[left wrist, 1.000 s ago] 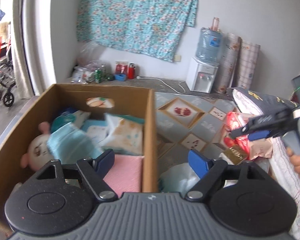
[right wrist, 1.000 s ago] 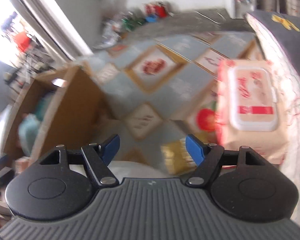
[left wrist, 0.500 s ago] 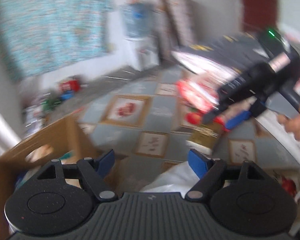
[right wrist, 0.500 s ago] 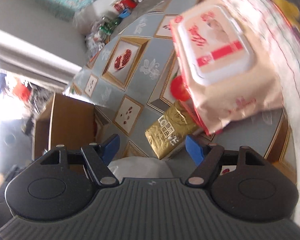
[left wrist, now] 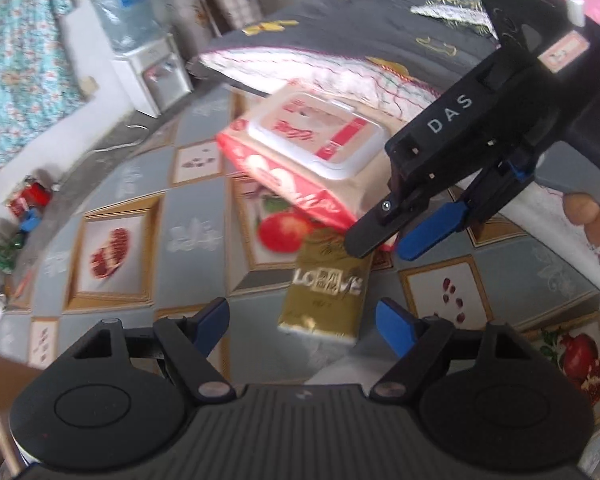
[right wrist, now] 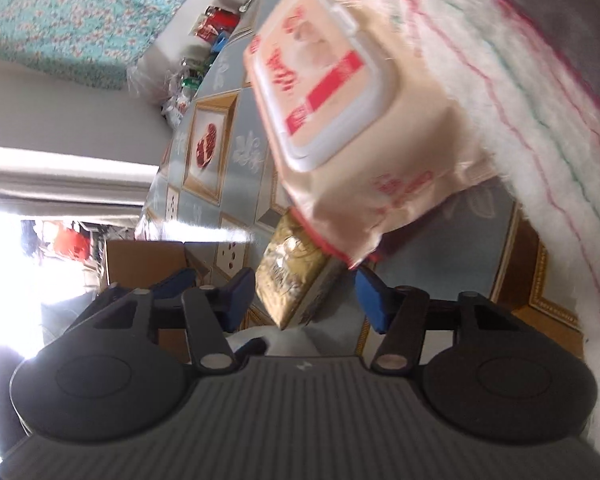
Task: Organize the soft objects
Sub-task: 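Grasp the gold snack packet with the left gripper while the right grasps a small box, then carry the gold packet and small box into the cardboard box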
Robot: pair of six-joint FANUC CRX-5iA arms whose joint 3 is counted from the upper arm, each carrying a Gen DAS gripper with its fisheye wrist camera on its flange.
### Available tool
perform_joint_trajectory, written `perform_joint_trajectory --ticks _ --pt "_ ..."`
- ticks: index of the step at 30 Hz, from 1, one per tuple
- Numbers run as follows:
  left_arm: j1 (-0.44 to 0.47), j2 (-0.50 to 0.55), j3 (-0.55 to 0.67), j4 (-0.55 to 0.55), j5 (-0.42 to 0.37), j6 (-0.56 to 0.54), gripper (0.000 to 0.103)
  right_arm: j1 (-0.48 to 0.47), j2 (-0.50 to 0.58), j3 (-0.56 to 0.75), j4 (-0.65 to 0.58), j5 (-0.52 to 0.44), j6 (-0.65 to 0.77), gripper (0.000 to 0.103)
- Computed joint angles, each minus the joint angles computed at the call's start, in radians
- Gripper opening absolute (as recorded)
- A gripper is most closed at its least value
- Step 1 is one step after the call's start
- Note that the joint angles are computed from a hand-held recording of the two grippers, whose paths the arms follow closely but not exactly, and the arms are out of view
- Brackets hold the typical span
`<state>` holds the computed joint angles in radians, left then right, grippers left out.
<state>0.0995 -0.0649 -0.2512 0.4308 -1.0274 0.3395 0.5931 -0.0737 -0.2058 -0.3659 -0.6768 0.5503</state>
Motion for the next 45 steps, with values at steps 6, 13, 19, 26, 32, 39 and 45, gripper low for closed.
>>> perform_joint_trajectory --ticks 6,13,19,26,32,39,45 --pt "-0.068 0.121 0.116 -0.101 -0.068 0.112 0.069 -0.035 -0.005 -0.029 -0.11 0.04 0.055 0.053" --pt "-0.086 0.17 0.164 -0.146 -0.099 0.19 0.056 -0.041 0.004 -0.048 -0.176 0.089 0.077 0.05" --pt "-0.057 0.15 0.159 -0.087 -0.126 0.193 0.055 -0.017 -0.006 -0.055 -0.188 0.142 0.062 0.036" --pt "0.043 0.01 0.145 -0.003 -0.19 0.172 0.055 0.081 -0.073 -0.01 -0.131 0.201 0.075 0.032" --pt "0.274 -0.189 0.083 0.094 -0.273 0.105 0.055 0.169 -0.01 0.179 -0.18 0.124 0.256 0.032" --pt "0.615 -0.33 -0.013 0.181 -0.401 0.025 0.055 0.268 0.217 0.487 -0.222 -0.068 0.377 0.034" --pt "0.809 -0.34 -0.058 0.126 -0.477 0.011 0.055 0.356 0.435 0.75 -0.149 -0.318 0.349 0.033"
